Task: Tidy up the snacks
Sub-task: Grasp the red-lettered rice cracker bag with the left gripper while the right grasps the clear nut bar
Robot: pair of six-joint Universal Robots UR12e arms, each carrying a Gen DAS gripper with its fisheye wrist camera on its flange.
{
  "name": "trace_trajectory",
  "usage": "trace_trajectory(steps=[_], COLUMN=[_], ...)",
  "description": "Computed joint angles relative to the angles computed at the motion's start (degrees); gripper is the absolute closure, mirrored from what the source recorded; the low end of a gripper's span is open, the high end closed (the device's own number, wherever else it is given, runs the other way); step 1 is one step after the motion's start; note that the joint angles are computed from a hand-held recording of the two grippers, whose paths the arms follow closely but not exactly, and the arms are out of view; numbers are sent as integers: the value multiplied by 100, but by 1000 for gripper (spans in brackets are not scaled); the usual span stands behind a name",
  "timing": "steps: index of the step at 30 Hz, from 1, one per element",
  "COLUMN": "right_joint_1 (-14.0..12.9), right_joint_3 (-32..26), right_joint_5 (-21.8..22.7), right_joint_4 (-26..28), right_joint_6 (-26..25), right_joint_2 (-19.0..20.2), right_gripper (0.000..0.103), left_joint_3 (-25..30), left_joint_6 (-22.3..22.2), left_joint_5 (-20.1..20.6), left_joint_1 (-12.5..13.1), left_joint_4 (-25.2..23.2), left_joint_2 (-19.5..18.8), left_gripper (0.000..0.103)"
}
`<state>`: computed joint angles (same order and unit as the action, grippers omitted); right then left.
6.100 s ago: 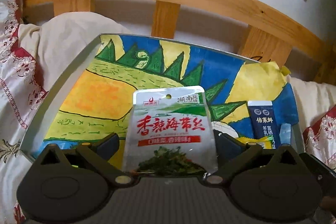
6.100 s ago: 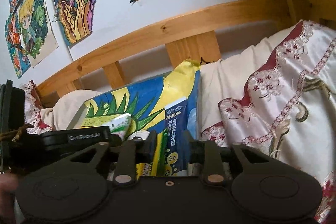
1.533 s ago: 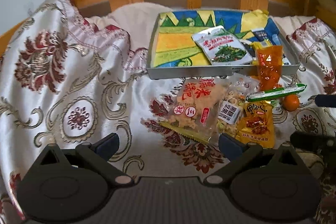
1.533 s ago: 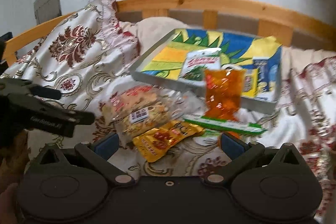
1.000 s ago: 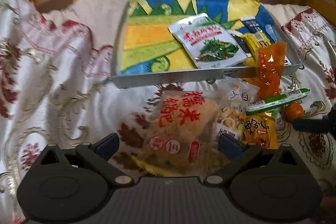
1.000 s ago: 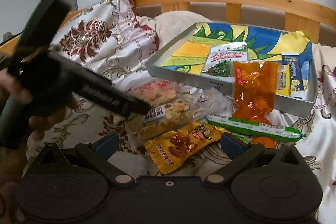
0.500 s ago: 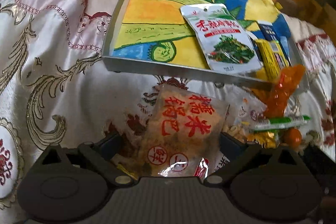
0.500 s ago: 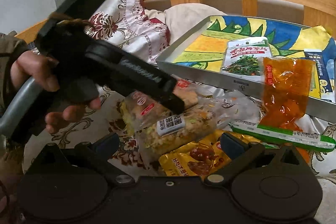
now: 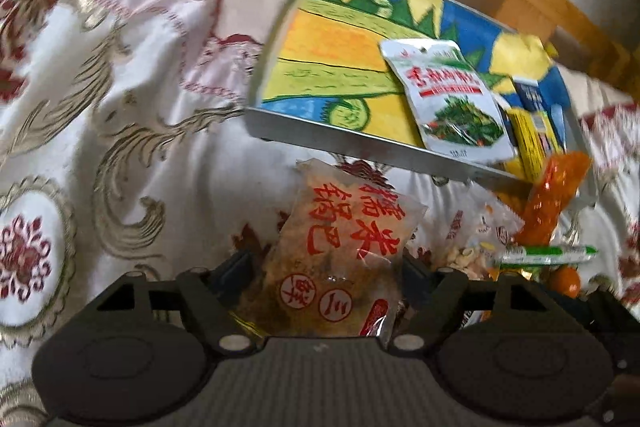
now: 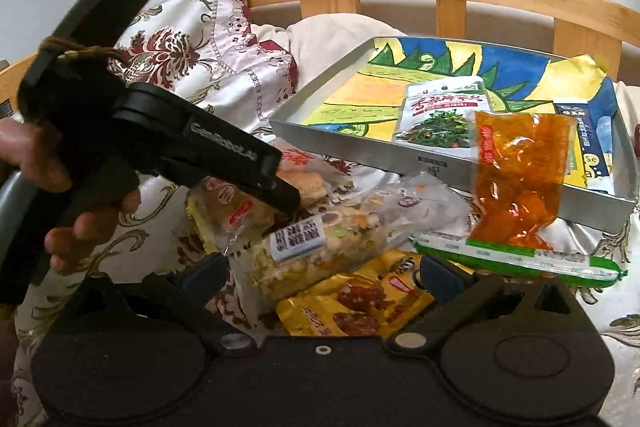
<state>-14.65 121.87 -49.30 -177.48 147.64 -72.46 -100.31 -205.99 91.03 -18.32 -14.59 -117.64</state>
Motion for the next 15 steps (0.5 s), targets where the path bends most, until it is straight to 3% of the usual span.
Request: trace_trajectory(steps=[3, 5, 7, 9, 15], right_joint_1=[147, 330, 468, 548, 441], right_joint_3=[-47, -74, -86, -116, -202], right_joint_5=[-141, -564, -915, -1197, -932], right_joint_4=[-138, -436, -717, -854, -194], right_joint_6=[62, 85, 143, 286, 442], right_joint_2=[47, 102, 176, 239, 170], right_gripper=[1, 1, 1, 9, 20], left_joint_3=[-117, -147, -125, -106, -180], left_joint_6=[-387, -623, -666, -632, -818], left_joint_5=[-182, -268, -240, -211, -344], left_joint_1=[90, 131, 132, 121, 151], left_joint_4=[161, 199, 165, 142, 360], left_joint_2=[42, 55, 53, 42, 49], left_gripper=[23, 23, 24, 24, 25])
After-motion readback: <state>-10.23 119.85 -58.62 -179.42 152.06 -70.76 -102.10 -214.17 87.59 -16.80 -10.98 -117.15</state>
